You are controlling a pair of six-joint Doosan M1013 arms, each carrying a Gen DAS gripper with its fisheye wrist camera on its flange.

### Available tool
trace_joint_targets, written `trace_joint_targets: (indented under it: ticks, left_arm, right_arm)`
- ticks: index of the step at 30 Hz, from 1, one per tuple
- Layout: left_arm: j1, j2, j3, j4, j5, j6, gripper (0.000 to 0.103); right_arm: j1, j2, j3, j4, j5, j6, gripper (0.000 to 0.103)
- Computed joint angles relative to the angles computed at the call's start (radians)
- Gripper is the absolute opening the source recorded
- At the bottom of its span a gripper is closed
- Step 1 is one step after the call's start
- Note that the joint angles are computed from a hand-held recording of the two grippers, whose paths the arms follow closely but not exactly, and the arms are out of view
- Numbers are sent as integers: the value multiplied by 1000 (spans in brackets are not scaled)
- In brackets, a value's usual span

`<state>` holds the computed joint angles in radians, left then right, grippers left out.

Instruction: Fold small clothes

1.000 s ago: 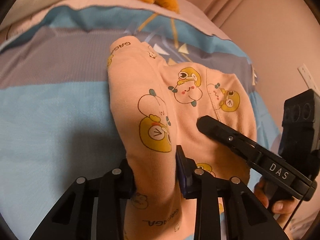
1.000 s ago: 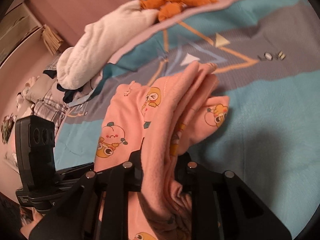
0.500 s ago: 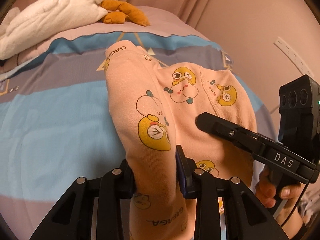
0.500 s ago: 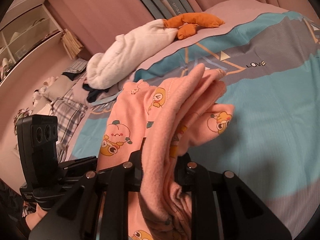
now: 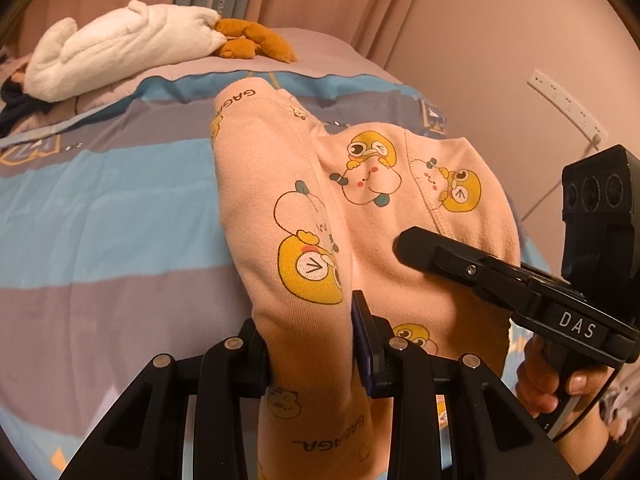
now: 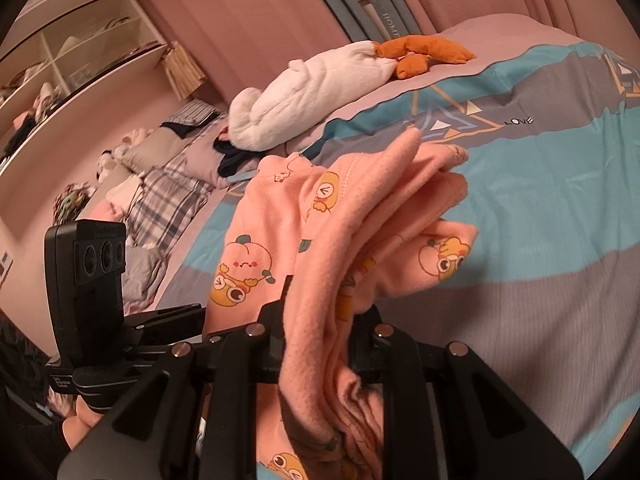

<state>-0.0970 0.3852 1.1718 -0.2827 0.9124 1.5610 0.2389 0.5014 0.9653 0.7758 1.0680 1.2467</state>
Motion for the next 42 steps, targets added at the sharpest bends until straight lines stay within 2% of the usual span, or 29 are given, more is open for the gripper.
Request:
trace_joint_targets:
  ticks: [6, 15, 22, 31, 42]
  left_arm:
    - [-12, -50, 63, 29, -26, -38, 32]
    - [-19, -108, 135, 73, -70, -106, 32]
    - [-19, -143, 174, 100, -102, -136, 32]
    - [-40, -187, 221, 215, -149, -221, 32]
    - [-39, -222, 266, 237, -198, -261, 32]
  right_arm:
    - [12, -62, 82, 8, -20, -58, 21]
    - [34, -99, 123, 9, -25, -123, 21]
    - [44, -114, 135, 34, -24, -154, 21]
    - [60, -125, 141, 67, -14, -185, 21]
    - [79, -128, 126, 73, -6, -211, 21]
